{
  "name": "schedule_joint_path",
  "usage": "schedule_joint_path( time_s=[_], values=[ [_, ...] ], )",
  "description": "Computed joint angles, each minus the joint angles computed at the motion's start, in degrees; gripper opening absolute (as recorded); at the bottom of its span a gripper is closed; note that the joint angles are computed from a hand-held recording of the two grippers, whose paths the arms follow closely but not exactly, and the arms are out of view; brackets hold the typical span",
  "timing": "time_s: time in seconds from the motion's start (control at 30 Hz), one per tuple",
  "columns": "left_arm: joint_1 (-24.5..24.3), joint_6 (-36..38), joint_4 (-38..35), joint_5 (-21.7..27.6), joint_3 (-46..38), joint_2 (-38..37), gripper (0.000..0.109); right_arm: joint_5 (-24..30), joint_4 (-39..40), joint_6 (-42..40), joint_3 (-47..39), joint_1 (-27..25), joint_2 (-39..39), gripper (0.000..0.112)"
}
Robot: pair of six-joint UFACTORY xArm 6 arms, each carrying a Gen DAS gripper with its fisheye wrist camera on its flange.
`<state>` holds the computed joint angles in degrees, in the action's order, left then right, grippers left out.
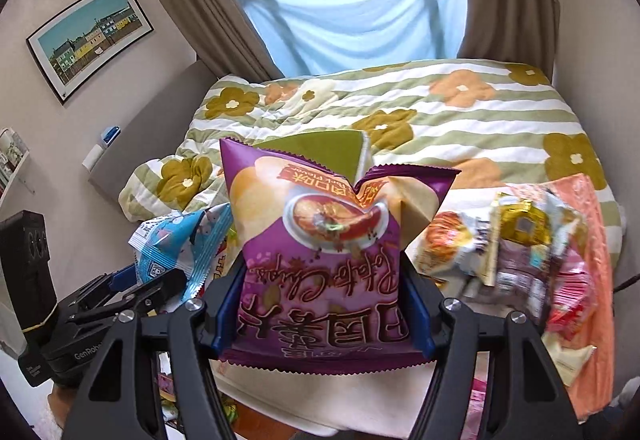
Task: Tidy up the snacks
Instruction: 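Carry the blue-white bag into the box and open the left tool while the right tool carries the purple bag, then lower the purple chip bag into the box and open the right tool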
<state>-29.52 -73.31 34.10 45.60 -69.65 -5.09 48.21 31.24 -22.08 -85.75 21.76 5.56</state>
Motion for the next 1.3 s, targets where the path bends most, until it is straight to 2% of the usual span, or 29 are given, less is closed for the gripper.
schedule_joint_path(
  time_s=[0.17,0.33,0.5,0.63,0.7,0.77,0.8,0.83,1.03,1.13,1.3],
  values=[
    [8.6,14.5,-8.1,-5.1,4.8,-1.4,0.069,-2.6,-6.4,9.0,-4.4,5.7,5.5,0.064],
    [14.0,29.9,-15.3,-8.3,3.8,3.0,0.069,-3.9,-14.4,17.8,-7.1,9.0,9.3,0.064],
    [15.4,39.5,-19.0,-9.4,0.9,7.9,0.069,-2.5,-19.6,22.9,-9.4,10.0,12.3,0.064],
    [15.7,43.1,-20.1,-8.8,-2.3,11.7,0.071,-1.9,-21.5,24.3,-10.3,9.8,13.8,0.064],
    [15.6,43.6,-20.3,-8.4,-3.7,13.2,0.075,-1.6,-21.1,24.1,-10.8,9.6,14.5,0.064],
    [15.2,43.2,-18.8,-7.8,-4.8,14.1,0.088,-1.5,-20.5,23.5,-10.9,9.5,14.7,0.064],
    [14.9,42.2,-16.8,-6.9,-5.2,14.2,0.102,-1.5,-20.4,23.2,-10.9,9.4,14.7,0.064],
    [14.6,40.6,-14.4,-6.4,-5.1,13.9,0.103,-1.3,-20.8,23.0,-11.1,9.4,14.8,0.064],
    [15.4,37.4,-15.6,-9.0,0.8,8.8,0.103,-2.5,-18.6,19.0,-9.6,9.1,14.2,0.064],
    [14.9,31.6,-11.5,-8.0,2.9,6.1,0.103,-2.8,-18.4,17.0,-9.4,9.3,14.5,0.064],
    [15.5,26.8,-11.4,-9.5,6.7,2.7,0.103,-4.5,-20.4,13.6,-8.7,10.7,15.1,0.064]
  ],
)
